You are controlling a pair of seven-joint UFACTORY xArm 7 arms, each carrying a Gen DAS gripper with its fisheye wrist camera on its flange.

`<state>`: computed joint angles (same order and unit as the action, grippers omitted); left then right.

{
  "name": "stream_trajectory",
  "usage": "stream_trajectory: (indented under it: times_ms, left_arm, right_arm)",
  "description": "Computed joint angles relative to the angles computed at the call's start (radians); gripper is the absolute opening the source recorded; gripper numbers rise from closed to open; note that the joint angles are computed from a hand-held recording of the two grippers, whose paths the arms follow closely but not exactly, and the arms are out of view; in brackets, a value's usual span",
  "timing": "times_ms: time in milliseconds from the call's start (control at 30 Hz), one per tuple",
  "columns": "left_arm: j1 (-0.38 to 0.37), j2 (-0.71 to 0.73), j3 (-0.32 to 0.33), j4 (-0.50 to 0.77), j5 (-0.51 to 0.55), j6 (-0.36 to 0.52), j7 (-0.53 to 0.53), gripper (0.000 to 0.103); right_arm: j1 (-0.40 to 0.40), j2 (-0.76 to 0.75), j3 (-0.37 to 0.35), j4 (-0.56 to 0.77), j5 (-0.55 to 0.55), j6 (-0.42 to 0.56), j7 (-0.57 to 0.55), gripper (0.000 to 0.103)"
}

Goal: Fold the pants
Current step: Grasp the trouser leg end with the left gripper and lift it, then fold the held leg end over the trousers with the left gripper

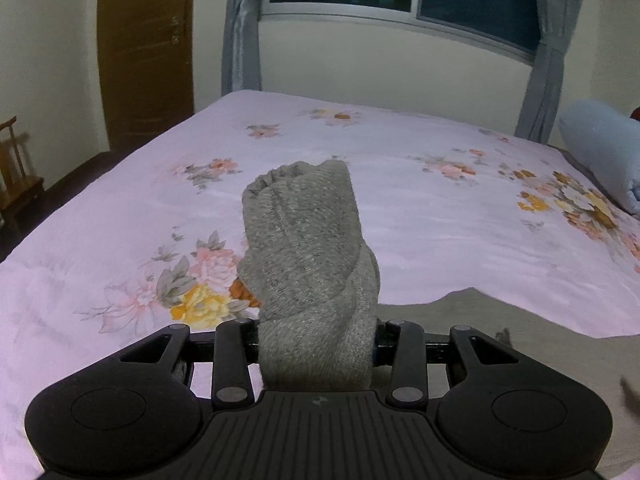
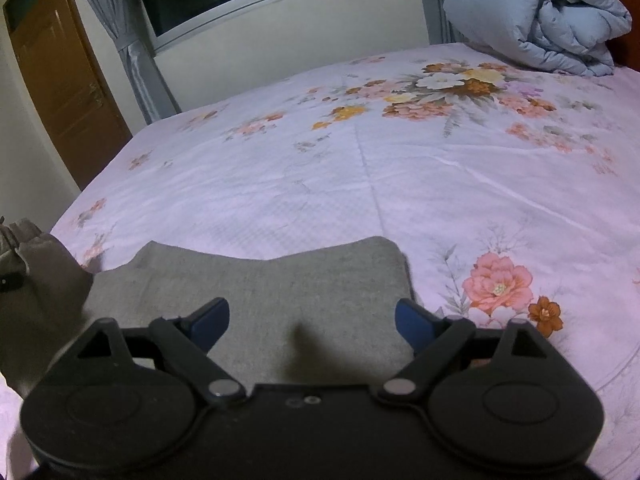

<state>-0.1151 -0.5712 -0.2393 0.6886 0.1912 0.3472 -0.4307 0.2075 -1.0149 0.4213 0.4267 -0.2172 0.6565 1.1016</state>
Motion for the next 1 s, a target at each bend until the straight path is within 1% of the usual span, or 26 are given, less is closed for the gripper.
stream_trajectory:
  times_ms: [67, 167, 367, 433, 467, 567, 667, 700, 733, 800, 833, 867, 933, 1000]
  left_arm:
    - [-0.010, 0.008, -0.013, 0.016, 0.009, -0.004, 0.010, 0.039]
    - [-0.024, 0.039, -0.052, 0.058, 0.040, -0.015, 0.025, 0.039]
    - [-0.064, 0.134, -0.146, 0.176, 0.111, -0.024, 0.021, 0.039]
    - [-0.072, 0.173, -0.191, 0.220, 0.160, -0.023, 0.008, 0.039]
    - [-0.075, 0.189, -0.211, 0.238, 0.187, -0.020, -0.002, 0.039]
    - [-0.080, 0.242, -0.290, 0.291, 0.311, -0.022, -0.048, 0.039]
    - [-0.118, 0.305, -0.347, 0.337, 0.414, 0.001, -0.074, 0.038]
    - [-0.131, 0.326, -0.371, 0.357, 0.454, 0.032, -0.079, 0.038]
    - [-0.130, 0.350, -0.413, 0.373, 0.536, 0.064, -0.098, 0.038]
    - [-0.144, 0.391, -0.460, 0.382, 0.655, 0.100, -0.131, 0.038]
    - [-0.155, 0.416, -0.485, 0.390, 0.714, 0.134, -0.155, 0.038]
    - [-0.166, 0.432, -0.502, 0.392, 0.761, 0.158, -0.193, 0.039]
    - [-0.193, 0.453, -0.515, 0.394, 0.829, 0.176, -0.272, 0.038]
    - [-0.220, 0.457, -0.517, 0.399, 0.894, 0.189, -0.329, 0.038]
  right_arm:
    - [-0.003, -0.024, -0.007, -0.013, 0.000, 0.007, 0.006, 0.084]
    - [-0.003, -0.069, -0.021, -0.039, 0.006, 0.023, 0.013, 0.084]
    - [-0.001, -0.201, -0.062, -0.089, 0.018, 0.095, -0.007, 0.084]
    - [-0.002, -0.243, -0.080, -0.102, 0.022, 0.121, -0.029, 0.084]
    - [-0.005, -0.244, -0.078, -0.102, 0.027, 0.121, -0.033, 0.084]
    - [-0.008, -0.333, -0.110, -0.130, 0.037, 0.174, -0.065, 0.084]
    - [-0.018, -0.404, -0.131, -0.152, 0.049, 0.214, -0.096, 0.084]
    - [-0.021, -0.428, -0.136, -0.158, 0.053, 0.229, -0.106, 0.084]
    - [-0.025, -0.452, -0.143, -0.165, 0.057, 0.244, -0.118, 0.084]
    - [-0.036, -0.492, -0.158, -0.177, 0.063, 0.270, -0.141, 0.084]
    - [-0.039, -0.510, -0.164, -0.184, 0.068, 0.279, -0.152, 0.084]
    - [-0.040, -0.527, -0.171, -0.192, 0.076, 0.289, -0.163, 0.084]
    - [-0.046, -0.542, -0.174, -0.199, 0.089, 0.296, -0.181, 0.084]
    - [-0.051, -0.577, -0.178, -0.217, 0.097, 0.318, -0.197, 0.084]
